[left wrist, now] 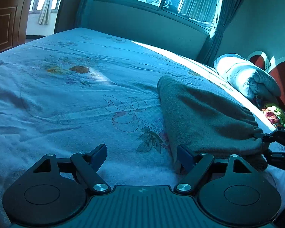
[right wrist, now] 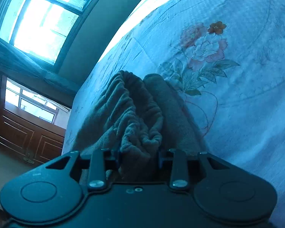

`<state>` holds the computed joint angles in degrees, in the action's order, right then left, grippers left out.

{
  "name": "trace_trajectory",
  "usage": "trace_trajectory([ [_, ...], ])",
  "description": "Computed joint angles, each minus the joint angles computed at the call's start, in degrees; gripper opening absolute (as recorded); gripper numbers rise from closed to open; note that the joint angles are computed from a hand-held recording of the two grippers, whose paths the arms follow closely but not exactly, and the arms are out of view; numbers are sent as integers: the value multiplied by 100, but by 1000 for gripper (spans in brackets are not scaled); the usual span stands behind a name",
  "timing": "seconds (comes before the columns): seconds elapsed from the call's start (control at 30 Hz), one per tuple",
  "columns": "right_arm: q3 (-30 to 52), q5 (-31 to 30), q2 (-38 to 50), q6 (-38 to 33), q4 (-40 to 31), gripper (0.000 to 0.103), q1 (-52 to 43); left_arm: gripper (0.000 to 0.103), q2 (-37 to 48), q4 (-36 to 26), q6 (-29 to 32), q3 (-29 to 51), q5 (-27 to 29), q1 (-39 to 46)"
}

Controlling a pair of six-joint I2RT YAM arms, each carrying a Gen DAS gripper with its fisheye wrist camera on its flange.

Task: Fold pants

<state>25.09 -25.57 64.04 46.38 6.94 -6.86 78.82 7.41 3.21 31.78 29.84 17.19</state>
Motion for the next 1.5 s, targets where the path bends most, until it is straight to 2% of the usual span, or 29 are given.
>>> trace_trajectory([
  [0.1, 45, 239, -63, -47, 58, 27, 265, 81, -142, -23, 132, -139, 1, -114],
  [0.17, 57, 180, -40, 8, 29, 28, 220, 81, -206, -63, 95, -160, 74, -216],
  [0.27, 83, 63, 20, -53, -32, 28, 125, 81, -467, 41, 86, -334, -156, -525],
  [0.37, 66, 44, -16, -56, -42, 29, 103, 81, -240, 49, 86, -189, -1053, -1058],
  [0.47, 101, 156, 57, -131, -15, 29, 178, 81, 45, 325, -640, -93, -1858, -1194],
  [0.53, 98, 327, -147, -214, -99, 25, 321, 81, 63, 579, -1029, -258, -1761, -1024],
  [0.63, 56, 827, -588, -387, -308, 24, 621, 81, -123, 834, -739, -589, -2020, -1115],
  [0.7, 69, 887, -206, -431, -441, 25, 527, 84, -11, 748, -549, -548, -1890, -982],
  [0.73, -109, 673, 23, -312, -111, 23, 344, 89, 101, 723, -503, -482, -1805, -909],
  [0.8, -296, 298, 95, -158, 243, 24, 81, 91, 201, 564, -381, -328, -1660, -820],
  [0.9, -275, 217, -296, -74, -69, 29, -100, 91, 14, 231, -205, -259, -1574, -671],
  [0.97, -269, 595, -866, -345, -489, 30, -200, 91, -357, 127, -68, -408, -2050, -564],
  [1.07, -204, 495, -1507, -830, -788, 31, -533, 91, -618, 7, -107, -416, -1311, 256],
  [1.17, 142, 922, -1429, -1474, -861, 43, -66, 91, -491, 48, -341, -143, -1232, 180],
  [1.23, 370, 1355, -1065, -1902, -705, 59, 444, 91, -294, 184, -583, 100, -1373, -212],
  [1.3, 629, 1961, -620, -2492, -639, 58, 1061, 91, 72, 370, -843, 434, -1661, -743],
  [1.33, 851, 2436, -270, -2855, -818, 56, 1366, 91, 390, 324, -849, 696, -1750, -976],
  [1.37, 1106, 2868, 153, -3075, -1082, 56, 1556, 93, 660, 83, -720, 960, -1870, -1137],
  [1.4, 1424, 3046, 701, -3232, -1502, 59, 1564, 93, 1158, -447, -428, 1445, -2157, -1404],
  [1.43, 1453, 2658, 960, -3180, -1495, 65, 1285, 93, 1417, -621, -288, 1642, -2289, -1529],
  [1.5, 1254, 1850, 674, -2912, -1447, 75, 614, 94, 1394, -467, -131, 1587, -2235, -1482],
])
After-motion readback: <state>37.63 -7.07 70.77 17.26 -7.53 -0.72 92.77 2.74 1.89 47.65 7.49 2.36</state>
